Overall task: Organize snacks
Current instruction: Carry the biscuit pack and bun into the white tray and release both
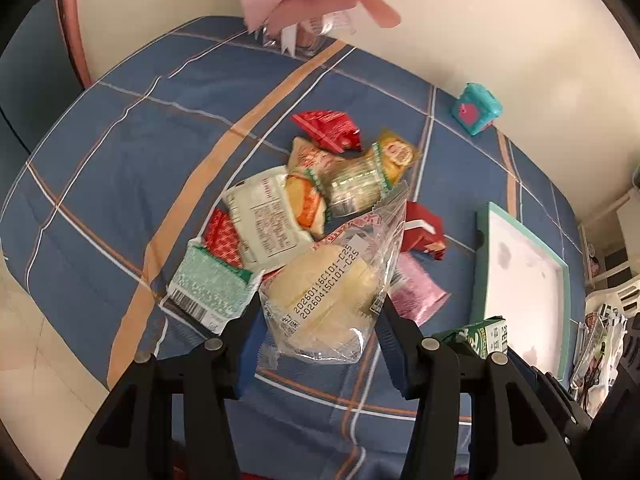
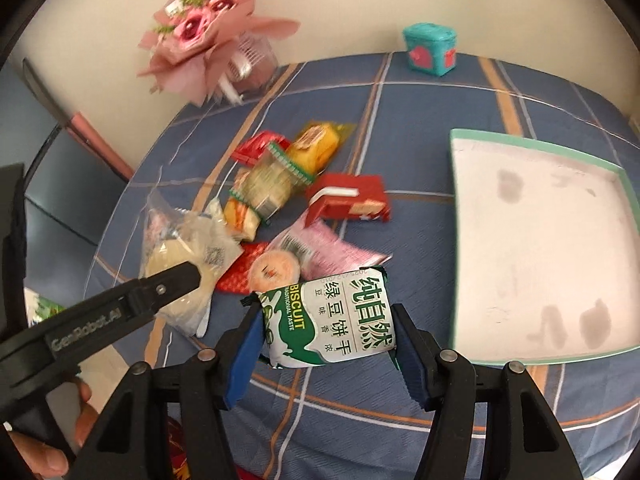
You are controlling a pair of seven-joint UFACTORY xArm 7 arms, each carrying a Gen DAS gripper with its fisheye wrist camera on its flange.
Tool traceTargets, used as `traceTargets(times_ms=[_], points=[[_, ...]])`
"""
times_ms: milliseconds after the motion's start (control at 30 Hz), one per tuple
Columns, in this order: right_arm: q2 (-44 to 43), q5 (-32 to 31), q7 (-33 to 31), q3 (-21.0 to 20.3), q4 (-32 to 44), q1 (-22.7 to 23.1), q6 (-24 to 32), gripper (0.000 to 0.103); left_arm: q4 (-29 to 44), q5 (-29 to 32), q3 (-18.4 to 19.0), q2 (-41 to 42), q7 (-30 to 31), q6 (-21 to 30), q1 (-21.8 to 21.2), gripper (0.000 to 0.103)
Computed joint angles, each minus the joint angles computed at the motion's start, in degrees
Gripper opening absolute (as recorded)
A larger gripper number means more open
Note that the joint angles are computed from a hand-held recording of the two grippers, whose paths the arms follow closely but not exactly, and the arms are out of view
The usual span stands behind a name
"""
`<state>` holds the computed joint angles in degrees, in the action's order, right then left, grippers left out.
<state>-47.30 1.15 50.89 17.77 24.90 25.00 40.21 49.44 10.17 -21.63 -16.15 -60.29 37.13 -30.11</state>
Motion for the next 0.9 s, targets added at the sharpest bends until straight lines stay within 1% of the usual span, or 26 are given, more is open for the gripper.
traceTargets(times_ms=[167, 233, 333, 433, 567, 633, 733, 900], points=[[-2.86, -1.84, 3.01, 0.5, -0.96, -3.55, 3.28, 0.065, 4.98, 1.19, -0.67, 3.47, 0.49, 2.24, -0.53, 0.054], [-4.58, -3.37, 4.61, 0.75, -1.17, -5.75, 6.26, 0.065, 8.03, 2.33, -1.11, 5.29, 0.48, 3.75, -1.16, 0.054], [-8.7, -5.13, 5.64, -0.56, -2.43, -8.33, 10.56, 0.065, 12.57, 4.92, -1.34, 10.09, -0.43, 4.44, -2.4, 0.054], [-13.01, -6.17, 5.84, -2.34, -3.6, -10.75, 14.61, 0.065, 17.92, 7.86, -0.84, 14.83, -0.59, 5.81, -4.69, 0.054], [-17.24, -6.93, 6.03, -3.73, -5.22, -13.85, 17.91, 0.065, 25.56, 10.17, 0.61, 21.34, -0.03, 7.17, -8.77, 0.055], [-18.49, -7.48, 6.22, -3.72, -5.42, -15.45, 19.63, 0.065, 28.77, 11.03, 1.66, 24.28, 0.46, 7.77, -10.75, 0.055], [-19.3, -8.31, 6.47, -3.87, -5.8, -17.48, 21.13, 0.065, 34.92, 13.12, 3.24, 29.49, 1.59, 8.82, -14.26, 0.055], [-19.67, -9.64, 6.22, -5.23, -6.82, -20.5, 21.8, 0.065, 42.35, 12.25, 5.95, 36.5, 5.1, 9.44, -18.35, 0.055]])
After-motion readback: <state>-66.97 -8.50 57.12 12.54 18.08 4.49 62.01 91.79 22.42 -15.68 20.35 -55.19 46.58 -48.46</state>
